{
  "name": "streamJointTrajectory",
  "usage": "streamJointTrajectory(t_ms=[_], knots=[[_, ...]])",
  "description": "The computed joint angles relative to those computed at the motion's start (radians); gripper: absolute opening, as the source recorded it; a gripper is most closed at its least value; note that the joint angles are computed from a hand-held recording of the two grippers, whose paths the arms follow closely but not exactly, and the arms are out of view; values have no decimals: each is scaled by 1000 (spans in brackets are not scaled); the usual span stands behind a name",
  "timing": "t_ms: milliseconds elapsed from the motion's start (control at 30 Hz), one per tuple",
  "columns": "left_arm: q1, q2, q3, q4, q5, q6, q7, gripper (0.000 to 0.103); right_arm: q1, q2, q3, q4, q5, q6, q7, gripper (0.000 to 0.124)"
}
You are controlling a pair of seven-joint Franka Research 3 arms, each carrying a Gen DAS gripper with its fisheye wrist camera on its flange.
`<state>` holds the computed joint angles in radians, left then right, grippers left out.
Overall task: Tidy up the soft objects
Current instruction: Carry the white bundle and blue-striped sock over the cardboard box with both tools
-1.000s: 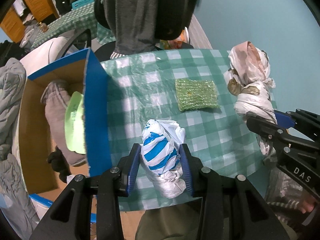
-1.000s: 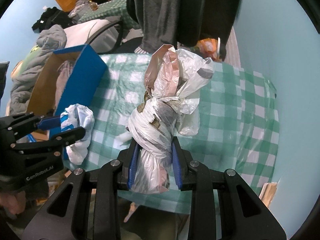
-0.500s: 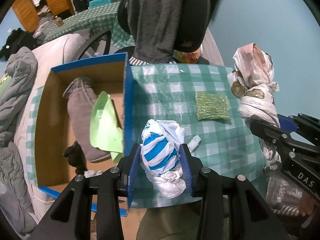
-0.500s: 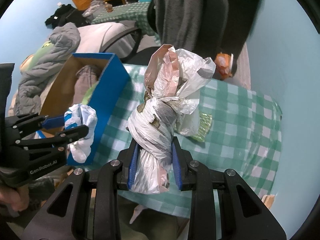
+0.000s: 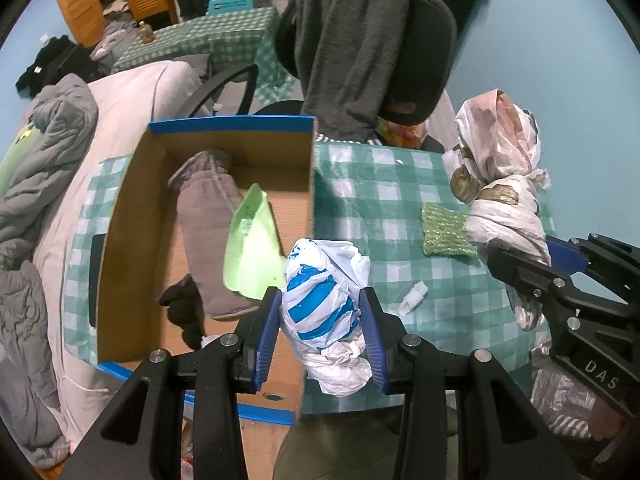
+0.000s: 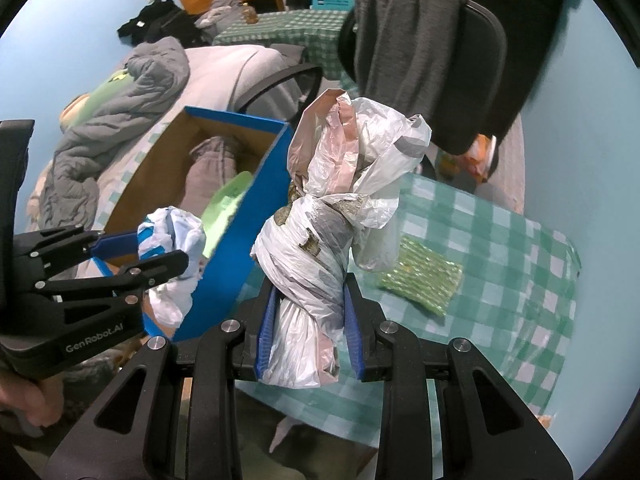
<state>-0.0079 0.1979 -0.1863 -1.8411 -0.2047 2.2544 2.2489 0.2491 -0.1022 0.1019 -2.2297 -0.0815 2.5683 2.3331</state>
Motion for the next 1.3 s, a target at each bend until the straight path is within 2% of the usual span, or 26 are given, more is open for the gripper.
streamJointTrajectory(t_ms=[633,1300], knots=[[64,95,26,122,54,1,-80,40,70,205,-25,231,72,-5,-166,29],[94,257,22,298,152,-51,-143,40,110,430,-47,494,202,-88,-289,29]])
